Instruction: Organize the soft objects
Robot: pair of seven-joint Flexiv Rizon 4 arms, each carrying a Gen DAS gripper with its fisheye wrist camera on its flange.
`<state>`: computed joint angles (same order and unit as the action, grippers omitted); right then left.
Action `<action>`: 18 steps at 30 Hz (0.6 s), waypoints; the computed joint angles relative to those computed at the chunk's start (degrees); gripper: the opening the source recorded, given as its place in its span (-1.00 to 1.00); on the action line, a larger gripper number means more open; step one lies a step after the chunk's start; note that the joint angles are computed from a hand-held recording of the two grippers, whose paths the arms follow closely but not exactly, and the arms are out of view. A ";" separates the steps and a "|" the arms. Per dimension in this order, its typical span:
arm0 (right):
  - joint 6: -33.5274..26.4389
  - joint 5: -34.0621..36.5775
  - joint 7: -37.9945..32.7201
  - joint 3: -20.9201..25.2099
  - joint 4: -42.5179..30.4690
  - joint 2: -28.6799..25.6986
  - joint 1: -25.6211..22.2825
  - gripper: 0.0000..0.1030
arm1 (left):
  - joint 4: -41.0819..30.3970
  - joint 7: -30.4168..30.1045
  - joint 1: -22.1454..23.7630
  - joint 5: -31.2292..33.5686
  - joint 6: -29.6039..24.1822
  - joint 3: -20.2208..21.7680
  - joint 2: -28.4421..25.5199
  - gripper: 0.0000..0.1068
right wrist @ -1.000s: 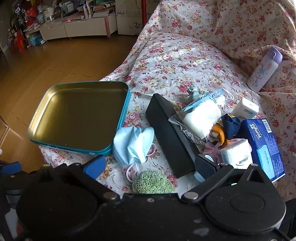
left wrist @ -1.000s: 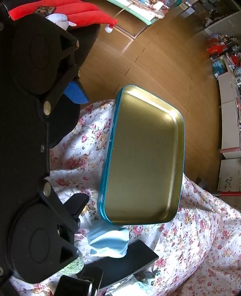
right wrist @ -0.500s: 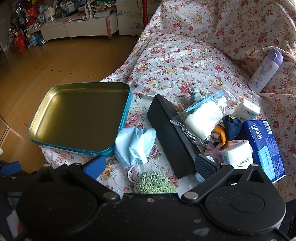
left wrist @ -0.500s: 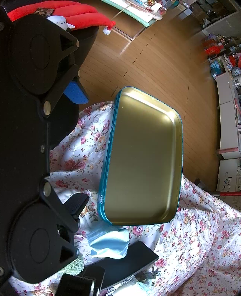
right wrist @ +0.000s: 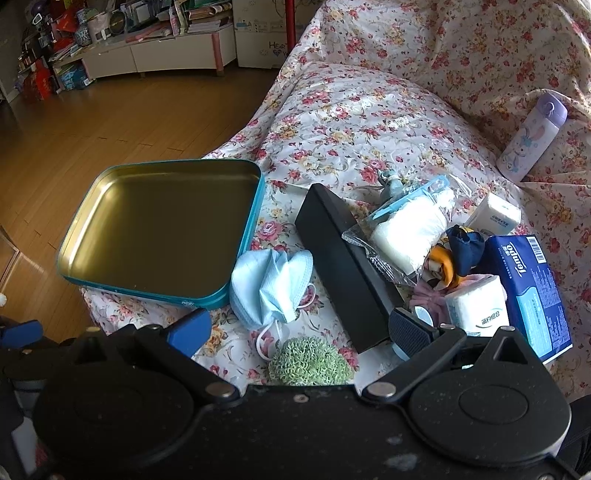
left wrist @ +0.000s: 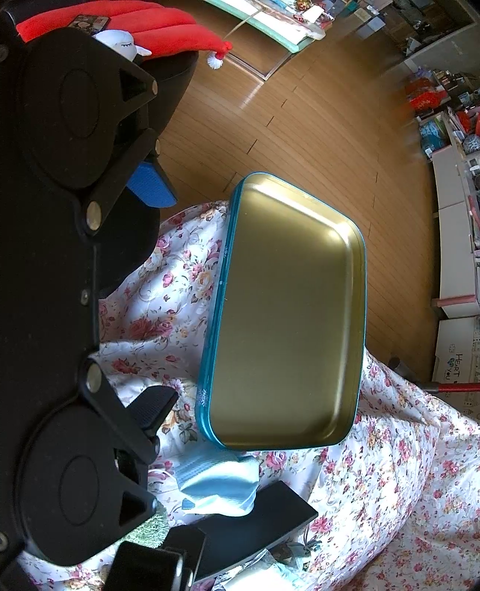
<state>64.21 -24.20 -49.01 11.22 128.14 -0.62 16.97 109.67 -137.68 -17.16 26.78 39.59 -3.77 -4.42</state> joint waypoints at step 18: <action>-0.13 1.64 -0.78 -0.16 -0.09 -0.06 -0.29 1.00 | -0.29 -0.38 -0.12 0.27 -0.75 -0.15 -0.21 0.86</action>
